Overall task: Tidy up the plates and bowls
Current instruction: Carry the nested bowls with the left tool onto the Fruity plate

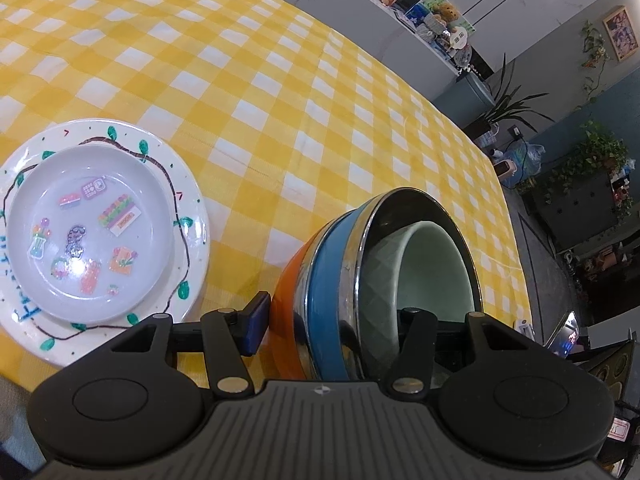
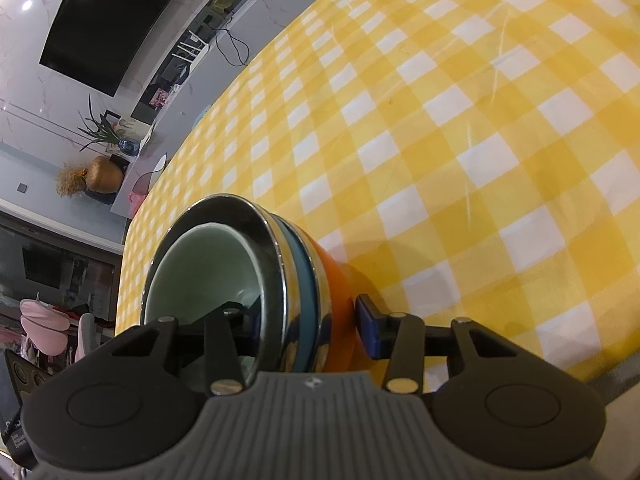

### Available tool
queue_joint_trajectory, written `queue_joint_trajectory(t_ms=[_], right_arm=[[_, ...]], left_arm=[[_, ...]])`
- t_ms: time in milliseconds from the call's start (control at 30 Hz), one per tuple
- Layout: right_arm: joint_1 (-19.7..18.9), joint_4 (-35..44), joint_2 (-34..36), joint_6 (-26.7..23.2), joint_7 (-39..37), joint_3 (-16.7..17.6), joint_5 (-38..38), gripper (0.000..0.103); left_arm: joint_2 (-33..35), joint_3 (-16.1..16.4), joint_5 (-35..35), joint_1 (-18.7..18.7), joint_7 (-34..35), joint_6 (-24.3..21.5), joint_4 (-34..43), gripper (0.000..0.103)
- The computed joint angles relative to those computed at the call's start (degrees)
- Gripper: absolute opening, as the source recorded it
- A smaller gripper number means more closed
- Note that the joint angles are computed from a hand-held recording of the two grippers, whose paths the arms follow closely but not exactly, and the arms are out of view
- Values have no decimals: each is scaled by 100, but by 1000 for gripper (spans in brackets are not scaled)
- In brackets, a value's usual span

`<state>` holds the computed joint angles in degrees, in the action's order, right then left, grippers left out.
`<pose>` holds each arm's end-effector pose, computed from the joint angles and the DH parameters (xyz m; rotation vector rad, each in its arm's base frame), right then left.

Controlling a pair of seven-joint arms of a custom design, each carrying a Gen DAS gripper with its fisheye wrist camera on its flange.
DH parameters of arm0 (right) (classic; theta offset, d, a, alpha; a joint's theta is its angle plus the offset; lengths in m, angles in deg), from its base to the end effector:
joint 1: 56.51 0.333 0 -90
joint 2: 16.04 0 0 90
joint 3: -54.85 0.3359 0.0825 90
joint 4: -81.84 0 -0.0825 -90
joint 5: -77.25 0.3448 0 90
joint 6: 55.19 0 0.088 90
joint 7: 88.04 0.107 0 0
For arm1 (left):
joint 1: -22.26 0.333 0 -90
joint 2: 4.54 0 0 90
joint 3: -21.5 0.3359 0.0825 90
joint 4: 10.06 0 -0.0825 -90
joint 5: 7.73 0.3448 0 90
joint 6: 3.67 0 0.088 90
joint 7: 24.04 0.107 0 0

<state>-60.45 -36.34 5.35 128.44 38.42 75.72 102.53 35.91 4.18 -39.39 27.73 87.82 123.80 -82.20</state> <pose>0.6056 0.1186 0.3932 -0.8079 2.2093 0.0132 0.7363 -0.1014 0.4208 1.7399 -2.1394 0.9843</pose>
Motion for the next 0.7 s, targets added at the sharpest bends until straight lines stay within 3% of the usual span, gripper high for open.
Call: queue_joint_trajectory(t_ms=[133,433,700], right_arm=[[-61,-119,-95,92,8,71,10,43],[366,-206,-343,-81,277,-292,-87,42],[1414,-15,-551,-409,751,-1335,-546,41]], left_arm=[[-109,-24,-38,29,80,18,-108,59],[-418,16,-199,142,225,36,-447,59],[-641,87,-508,334,254,-128,-522,59]])
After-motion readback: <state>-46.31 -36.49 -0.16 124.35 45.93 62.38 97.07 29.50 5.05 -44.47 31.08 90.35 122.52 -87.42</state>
